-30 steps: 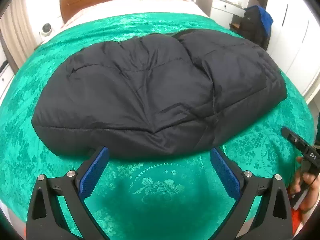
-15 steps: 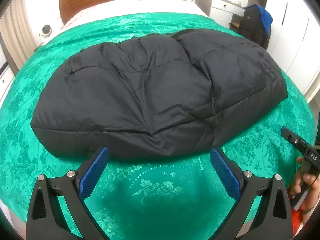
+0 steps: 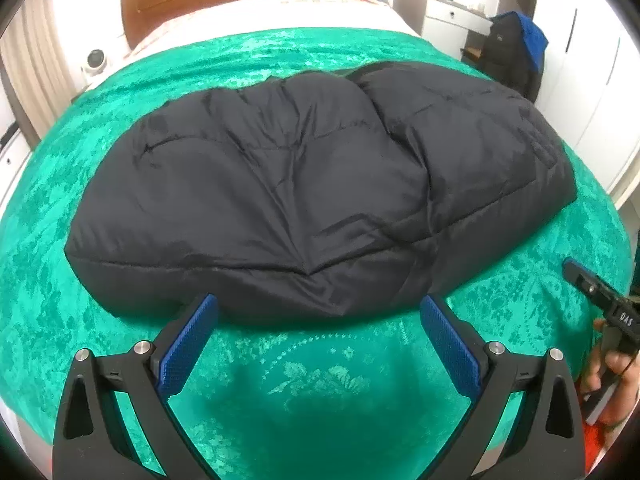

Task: Fold large clothes
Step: 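Move both grippers toward the folded jacket bundle, then close both grippers on the black jacket bundle and lift it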

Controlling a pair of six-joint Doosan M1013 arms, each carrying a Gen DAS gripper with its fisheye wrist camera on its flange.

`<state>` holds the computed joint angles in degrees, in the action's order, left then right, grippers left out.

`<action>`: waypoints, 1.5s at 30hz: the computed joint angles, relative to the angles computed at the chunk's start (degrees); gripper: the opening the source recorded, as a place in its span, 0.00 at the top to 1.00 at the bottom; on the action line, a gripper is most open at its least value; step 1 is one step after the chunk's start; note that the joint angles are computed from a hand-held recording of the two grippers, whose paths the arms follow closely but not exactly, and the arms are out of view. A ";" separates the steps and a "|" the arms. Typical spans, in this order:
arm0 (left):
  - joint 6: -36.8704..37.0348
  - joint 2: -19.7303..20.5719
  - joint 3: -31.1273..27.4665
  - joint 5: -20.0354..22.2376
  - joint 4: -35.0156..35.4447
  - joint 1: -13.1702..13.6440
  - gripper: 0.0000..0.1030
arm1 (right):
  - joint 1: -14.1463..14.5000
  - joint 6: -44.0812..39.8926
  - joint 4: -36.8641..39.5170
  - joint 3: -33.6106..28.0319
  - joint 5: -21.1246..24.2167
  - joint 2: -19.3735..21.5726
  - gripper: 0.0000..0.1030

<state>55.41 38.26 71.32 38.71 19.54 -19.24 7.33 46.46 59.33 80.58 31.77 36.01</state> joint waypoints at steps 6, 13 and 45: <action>4.38 -0.11 -2.66 -7.65 -3.68 0.85 0.02 | -1.87 3.08 5.76 -0.81 0.31 0.63 0.14; 36.03 2.84 -8.42 -9.21 -26.32 1.45 0.01 | -4.58 7.27 16.55 -5.71 6.70 4.22 0.05; 18.25 -10.64 15.72 -23.59 -38.09 16.71 0.02 | 20.71 15.24 -52.30 -31.95 -0.87 8.56 0.61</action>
<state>73.66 27.62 87.05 15.12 -18.55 -2.52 28.03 61.70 7.03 48.63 30.90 44.57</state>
